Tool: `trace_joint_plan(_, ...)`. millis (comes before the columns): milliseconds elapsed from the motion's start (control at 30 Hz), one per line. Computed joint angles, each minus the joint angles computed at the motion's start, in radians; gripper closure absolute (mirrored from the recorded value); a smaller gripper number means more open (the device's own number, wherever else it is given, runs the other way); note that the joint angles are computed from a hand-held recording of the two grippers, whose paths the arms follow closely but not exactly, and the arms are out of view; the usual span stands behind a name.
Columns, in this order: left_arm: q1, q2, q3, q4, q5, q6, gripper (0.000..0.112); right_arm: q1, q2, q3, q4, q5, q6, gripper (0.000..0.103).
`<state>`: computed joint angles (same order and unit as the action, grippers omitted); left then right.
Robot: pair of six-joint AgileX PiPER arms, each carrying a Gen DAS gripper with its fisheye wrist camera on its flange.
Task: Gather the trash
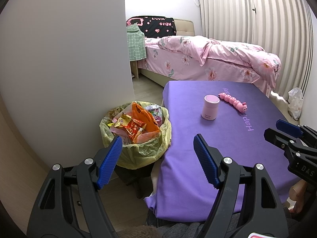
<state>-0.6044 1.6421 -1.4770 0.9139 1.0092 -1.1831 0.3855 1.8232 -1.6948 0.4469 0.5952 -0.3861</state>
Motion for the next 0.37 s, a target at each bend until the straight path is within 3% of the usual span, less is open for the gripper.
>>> trace_joint_plan(267,0.028,0.032,-0.057,-0.059,-0.005,0.080,0.042,-0.010,0.014,-0.023,-0.015,0.018,0.003,0.049)
trace_joint_plan(367,0.071,0.118,-0.156,-0.117,-0.080,0.219,0.042,-0.079,0.097,-0.156,0.035,0.131,-0.030,0.049)
